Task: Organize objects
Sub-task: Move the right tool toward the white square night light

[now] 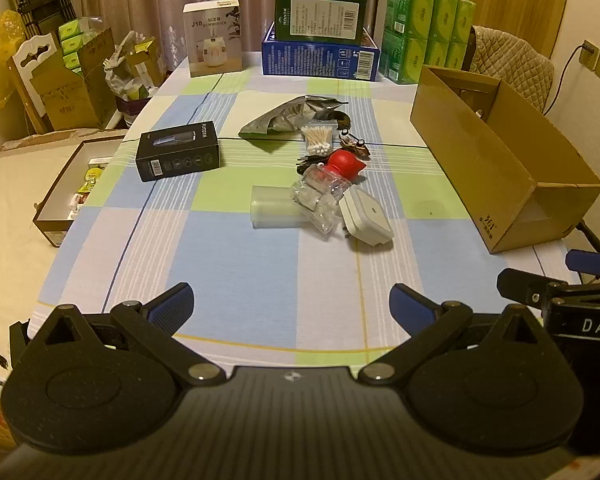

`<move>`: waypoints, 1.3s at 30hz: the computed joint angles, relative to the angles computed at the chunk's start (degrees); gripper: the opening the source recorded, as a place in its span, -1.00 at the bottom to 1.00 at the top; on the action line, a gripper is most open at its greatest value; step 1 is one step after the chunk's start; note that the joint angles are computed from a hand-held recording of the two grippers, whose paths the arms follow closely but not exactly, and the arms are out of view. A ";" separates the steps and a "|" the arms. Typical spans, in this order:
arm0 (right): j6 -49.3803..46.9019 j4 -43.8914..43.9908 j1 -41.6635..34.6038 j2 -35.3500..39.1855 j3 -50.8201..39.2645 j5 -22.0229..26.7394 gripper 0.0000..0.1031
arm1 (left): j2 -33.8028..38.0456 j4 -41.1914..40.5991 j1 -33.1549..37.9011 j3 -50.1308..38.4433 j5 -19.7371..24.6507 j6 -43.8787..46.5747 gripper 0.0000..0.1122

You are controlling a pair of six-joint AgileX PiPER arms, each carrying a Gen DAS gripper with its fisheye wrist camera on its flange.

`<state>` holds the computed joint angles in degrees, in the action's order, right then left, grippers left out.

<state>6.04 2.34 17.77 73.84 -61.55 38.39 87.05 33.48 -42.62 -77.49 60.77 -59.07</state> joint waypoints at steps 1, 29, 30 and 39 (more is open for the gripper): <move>-0.05 0.06 -0.04 0.03 -0.14 0.14 0.96 | 0.07 0.06 -0.05 -0.04 0.02 -0.04 0.82; -1.39 0.90 -0.94 1.26 -0.08 -0.29 0.96 | 0.35 -0.64 0.48 -0.21 -0.64 0.97 0.82; -1.47 0.94 -0.97 1.48 -0.18 -0.27 0.96 | 0.40 -0.86 0.73 -0.24 -0.86 1.37 0.82; -2.36 1.78 -1.18 4.83 -1.74 -0.44 0.96 | 1.21 -2.68 3.66 -0.05 -2.72 3.83 0.82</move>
<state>3.68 4.12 16.58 78.66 -63.29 37.95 88.26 30.80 -38.96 -77.54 58.05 -55.24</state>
